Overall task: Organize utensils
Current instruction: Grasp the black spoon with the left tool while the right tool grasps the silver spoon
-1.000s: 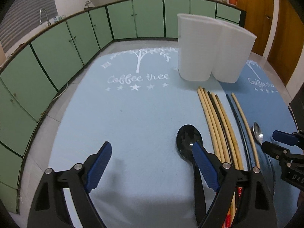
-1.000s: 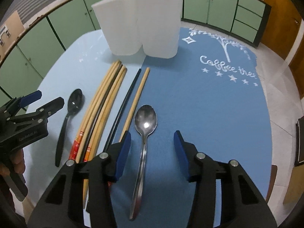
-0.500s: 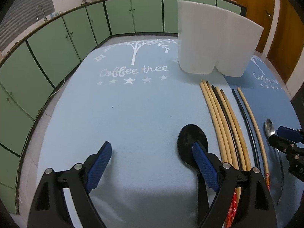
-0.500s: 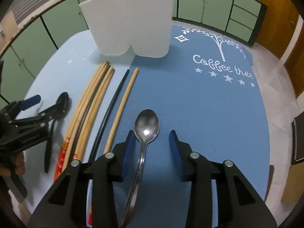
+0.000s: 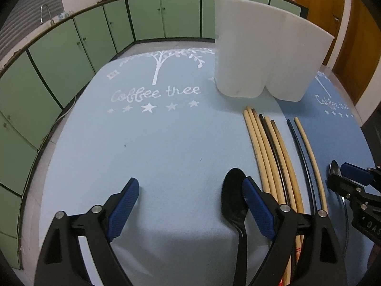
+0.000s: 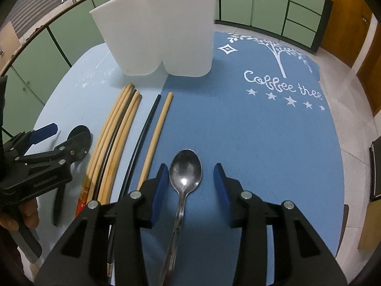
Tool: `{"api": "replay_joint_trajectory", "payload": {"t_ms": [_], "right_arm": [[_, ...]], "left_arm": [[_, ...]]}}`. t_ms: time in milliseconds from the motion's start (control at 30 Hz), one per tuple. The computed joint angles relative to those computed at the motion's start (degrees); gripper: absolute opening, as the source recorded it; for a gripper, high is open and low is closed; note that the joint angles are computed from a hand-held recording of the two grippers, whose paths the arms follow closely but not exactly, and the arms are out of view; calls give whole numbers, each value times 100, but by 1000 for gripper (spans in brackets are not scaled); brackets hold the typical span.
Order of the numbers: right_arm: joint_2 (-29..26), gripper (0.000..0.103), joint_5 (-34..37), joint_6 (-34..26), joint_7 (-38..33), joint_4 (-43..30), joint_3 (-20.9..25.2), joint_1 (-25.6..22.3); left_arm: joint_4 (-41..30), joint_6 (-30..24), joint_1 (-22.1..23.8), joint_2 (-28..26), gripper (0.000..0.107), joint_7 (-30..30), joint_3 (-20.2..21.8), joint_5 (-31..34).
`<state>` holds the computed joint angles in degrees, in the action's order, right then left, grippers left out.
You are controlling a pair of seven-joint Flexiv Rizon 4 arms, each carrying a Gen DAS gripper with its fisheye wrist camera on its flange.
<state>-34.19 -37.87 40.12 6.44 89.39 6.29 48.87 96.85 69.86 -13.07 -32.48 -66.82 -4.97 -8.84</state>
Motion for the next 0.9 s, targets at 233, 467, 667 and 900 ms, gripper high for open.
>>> {"api": "replay_joint_trajectory", "payload": {"t_ms": [233, 467, 667, 900], "right_arm": [[25, 40, -35, 85, 51, 66, -8, -17], [2, 41, -7, 17, 11, 16, 5, -12], [2, 41, 7, 23, -14, 14, 3, -17], [-21, 41, 105, -94, -44, -70, 24, -23]], "left_arm": [[351, 113, 268, 286, 89, 246, -306, -382], [-22, -78, -44, 48, 89, 125, -16, -163], [-151, -245, -54, -68, 87, 8, 35, -35], [-188, -446, 14, -66, 87, -7, -46, -103]]}}
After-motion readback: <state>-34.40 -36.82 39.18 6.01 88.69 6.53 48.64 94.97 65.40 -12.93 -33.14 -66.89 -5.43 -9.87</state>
